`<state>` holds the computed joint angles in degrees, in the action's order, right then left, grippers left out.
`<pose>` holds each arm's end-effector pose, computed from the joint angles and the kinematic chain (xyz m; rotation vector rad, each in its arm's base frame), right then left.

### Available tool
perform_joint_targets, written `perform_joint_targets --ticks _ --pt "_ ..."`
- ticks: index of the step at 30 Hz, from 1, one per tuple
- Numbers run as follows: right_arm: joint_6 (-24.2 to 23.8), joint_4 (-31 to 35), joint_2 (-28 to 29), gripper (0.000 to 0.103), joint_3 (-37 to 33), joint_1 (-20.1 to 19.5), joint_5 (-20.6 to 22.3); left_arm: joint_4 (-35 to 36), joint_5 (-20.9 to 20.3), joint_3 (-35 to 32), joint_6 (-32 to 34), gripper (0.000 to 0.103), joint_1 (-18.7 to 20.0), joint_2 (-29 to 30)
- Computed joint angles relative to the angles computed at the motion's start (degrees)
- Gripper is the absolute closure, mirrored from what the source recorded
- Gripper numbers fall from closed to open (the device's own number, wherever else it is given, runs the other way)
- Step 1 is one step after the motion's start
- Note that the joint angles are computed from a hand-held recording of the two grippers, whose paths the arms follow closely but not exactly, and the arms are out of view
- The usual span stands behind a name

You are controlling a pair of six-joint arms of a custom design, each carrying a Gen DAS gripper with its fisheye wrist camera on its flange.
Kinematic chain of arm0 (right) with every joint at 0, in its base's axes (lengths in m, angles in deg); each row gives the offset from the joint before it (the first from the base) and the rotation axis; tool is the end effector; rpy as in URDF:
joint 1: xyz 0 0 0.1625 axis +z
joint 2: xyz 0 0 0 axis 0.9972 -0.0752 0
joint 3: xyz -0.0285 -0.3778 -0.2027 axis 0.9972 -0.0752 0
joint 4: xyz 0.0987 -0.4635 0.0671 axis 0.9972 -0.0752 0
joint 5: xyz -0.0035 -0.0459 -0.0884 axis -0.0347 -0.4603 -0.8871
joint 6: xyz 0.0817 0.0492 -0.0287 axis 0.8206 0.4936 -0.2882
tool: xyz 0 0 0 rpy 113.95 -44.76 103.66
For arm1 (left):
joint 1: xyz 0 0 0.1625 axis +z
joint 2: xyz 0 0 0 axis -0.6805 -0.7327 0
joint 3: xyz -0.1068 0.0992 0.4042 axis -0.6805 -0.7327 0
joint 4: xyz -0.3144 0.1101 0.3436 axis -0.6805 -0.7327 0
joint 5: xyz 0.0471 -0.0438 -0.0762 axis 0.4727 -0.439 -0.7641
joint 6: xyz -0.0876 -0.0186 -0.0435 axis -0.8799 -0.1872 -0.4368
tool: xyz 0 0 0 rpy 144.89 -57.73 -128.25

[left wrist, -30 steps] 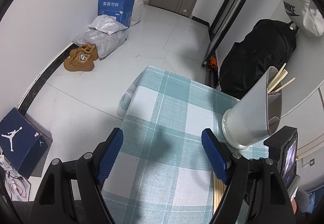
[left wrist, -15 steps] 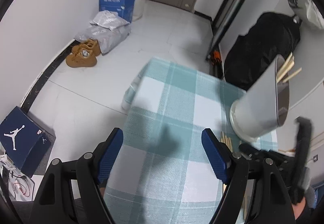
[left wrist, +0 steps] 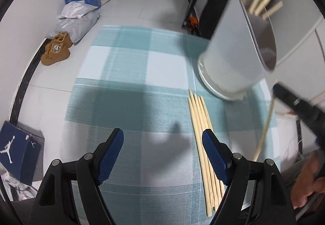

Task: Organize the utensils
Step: 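Close the right tool on a chopstick while the left tool lowers to the pile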

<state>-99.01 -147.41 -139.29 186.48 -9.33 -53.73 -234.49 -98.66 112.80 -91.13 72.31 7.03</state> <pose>0.0445 -0.3637 0.2575 0.3599 -2.7143 0.8486 -0.2681 -0.3681 0.0038 0.2764 2.5456 -0.4621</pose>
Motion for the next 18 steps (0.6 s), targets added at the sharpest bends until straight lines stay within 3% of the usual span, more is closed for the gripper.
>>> perform_joint_targets --ticks 7,12,18 --pt "-0.45 3.15 -5.75 0.1 1.13 -5.55 7.63 3.71 -1.35 -2.14 0.19 0.027 0.04 3.1" --pt "-0.07 1.06 -4.28 0.1 0.65 -4.71 6.88 9.56 -0.55 -4.24 -1.5 0.027 0.04 5.06" --pt "-1.45 3.41 -7.39 0.1 0.94 -5.53 8.56 10.39 -0.17 -4.69 -2.63 0.027 0.32 5.24"
